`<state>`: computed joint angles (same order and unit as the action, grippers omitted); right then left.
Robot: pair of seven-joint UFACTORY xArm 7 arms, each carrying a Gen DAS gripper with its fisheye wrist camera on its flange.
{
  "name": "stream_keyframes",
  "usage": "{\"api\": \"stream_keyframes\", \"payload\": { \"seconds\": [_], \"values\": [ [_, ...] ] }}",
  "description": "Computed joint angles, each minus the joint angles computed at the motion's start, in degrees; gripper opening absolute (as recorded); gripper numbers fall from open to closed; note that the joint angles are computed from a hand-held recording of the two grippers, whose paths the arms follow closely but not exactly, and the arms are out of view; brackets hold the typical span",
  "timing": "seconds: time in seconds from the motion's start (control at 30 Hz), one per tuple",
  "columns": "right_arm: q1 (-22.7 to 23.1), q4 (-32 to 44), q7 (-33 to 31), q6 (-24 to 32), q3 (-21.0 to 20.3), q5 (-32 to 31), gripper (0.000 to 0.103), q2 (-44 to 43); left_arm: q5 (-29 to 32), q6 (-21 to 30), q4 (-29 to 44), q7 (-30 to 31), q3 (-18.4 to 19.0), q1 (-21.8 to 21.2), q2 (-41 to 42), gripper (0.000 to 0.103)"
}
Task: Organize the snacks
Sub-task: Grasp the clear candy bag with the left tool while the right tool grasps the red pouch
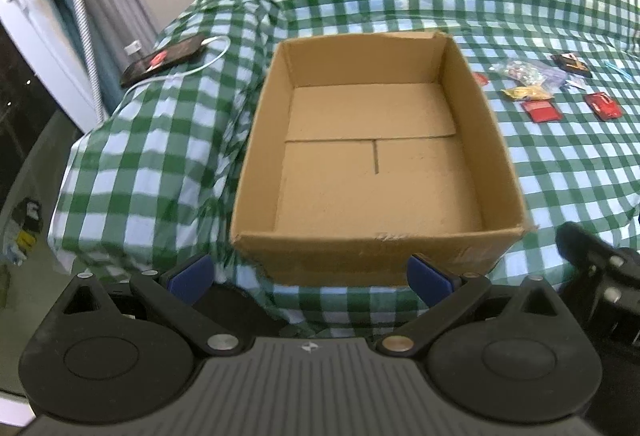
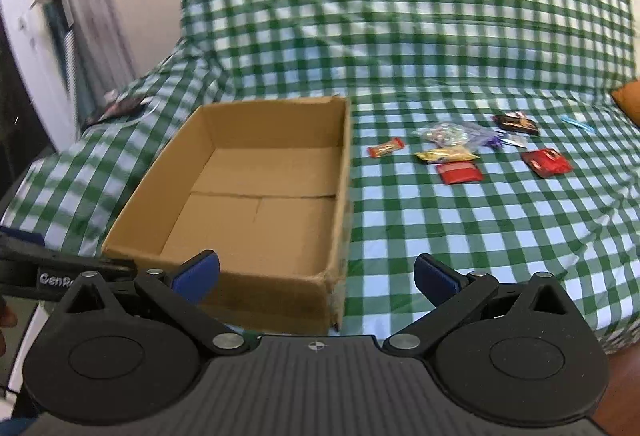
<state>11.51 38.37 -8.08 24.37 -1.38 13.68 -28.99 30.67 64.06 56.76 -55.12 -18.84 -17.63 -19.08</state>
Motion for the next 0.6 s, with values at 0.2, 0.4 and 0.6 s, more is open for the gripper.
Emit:
{"api": "stream_keyframes", "payload": {
  "seconds": [0.2,0.4,0.6],
  "values": [
    [-3.2,1.1,1.0,-2.4,-3.2,1.7,0.103,2.2,3.6,-0.6,8.4,1.4,-0.5,-1.1,7.7,0.103],
    [-9.7,4.1,2.4,-6.6,-5.4,0.0,0.103,7.7,4.5,-2.4,21.7,5.8,2.5,-5.0,19.8,0.103],
    [-12.7,11.0,-0.5,-10.1,-10.2,5.6,0.103,18.5,1.3,-3.2,43.5,12.3,6.4,-9.0,38.0,0.103]
  ]
}}
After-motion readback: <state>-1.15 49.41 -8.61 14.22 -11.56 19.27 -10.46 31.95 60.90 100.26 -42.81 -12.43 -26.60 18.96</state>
